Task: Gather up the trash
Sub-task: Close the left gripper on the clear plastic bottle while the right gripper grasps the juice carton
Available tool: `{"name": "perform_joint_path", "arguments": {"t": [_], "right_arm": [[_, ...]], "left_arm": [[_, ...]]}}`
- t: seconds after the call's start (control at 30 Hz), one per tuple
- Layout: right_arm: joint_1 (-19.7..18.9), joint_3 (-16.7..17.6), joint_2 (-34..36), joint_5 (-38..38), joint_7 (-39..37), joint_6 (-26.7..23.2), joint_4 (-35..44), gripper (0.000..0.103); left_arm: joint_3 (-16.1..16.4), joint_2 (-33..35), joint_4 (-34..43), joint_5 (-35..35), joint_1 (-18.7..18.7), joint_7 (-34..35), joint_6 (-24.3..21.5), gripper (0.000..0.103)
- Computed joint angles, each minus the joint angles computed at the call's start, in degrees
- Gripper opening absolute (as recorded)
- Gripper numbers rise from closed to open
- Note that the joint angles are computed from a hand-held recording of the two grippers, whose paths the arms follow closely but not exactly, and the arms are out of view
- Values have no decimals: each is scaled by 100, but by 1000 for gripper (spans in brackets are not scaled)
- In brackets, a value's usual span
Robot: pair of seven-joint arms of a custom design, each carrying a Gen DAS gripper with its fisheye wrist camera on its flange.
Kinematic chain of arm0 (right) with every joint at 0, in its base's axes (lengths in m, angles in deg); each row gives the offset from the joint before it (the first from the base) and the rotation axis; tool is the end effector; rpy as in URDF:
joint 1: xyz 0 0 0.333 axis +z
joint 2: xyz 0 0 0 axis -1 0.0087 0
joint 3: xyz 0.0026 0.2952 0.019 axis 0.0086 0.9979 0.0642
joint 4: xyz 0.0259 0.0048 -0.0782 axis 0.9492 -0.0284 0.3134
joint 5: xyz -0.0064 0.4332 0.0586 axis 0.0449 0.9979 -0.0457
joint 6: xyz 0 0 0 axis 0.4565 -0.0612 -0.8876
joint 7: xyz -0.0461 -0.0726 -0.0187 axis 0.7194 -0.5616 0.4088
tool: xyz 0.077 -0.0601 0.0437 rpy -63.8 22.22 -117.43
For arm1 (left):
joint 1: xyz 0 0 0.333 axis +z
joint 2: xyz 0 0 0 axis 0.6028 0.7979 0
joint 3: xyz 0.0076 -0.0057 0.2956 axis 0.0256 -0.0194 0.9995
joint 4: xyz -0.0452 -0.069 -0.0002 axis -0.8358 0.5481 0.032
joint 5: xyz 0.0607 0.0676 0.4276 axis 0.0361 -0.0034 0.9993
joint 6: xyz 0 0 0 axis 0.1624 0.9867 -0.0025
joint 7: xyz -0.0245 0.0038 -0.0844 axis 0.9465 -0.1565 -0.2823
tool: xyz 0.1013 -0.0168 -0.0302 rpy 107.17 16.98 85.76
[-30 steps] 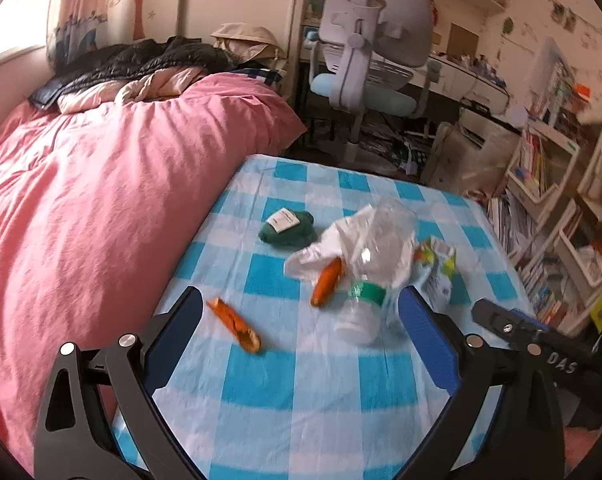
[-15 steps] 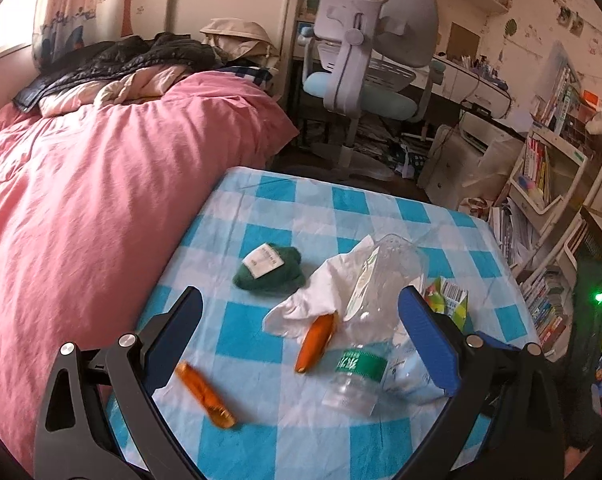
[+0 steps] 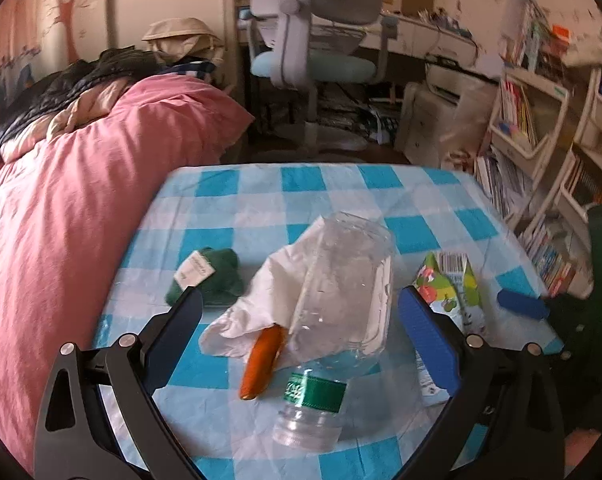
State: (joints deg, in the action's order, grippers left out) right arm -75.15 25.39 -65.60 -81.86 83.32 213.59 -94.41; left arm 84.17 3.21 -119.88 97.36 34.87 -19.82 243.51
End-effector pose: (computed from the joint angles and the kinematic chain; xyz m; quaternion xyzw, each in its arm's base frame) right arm 0.6762 0.2574 0.3892 -0.7641 0.5700 -0.1480 0.2634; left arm 0.6392 -0.0796 0.4265 -0.6798 0.6204 -0.2679 0.2849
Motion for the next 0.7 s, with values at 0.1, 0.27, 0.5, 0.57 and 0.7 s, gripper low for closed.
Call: {"name": "perform_joint_path", "arguments": {"t": [0.1,0.27,0.5,0.57,0.7], "right_arm": [[-51,4,85,56,-88,-74,121,84],[-109,37,158,89,-254,-131,193,84],[-130,47,261,119,-604,-262,352,84],[-103,1,287,35,-650,-289,406,84],[-187,56,340,160,-838,-372,493,84]], "left_arm": [[-16,184,195,14,-60,145,-142,95],[19,457,464,-152,-169,412,-298,94],[124,734,758,-442,-312,749,-466,94],[164,814,841,-505,-336,812,-530,94],[124,962,1001,-888,-290,1211,-662,87]]}}
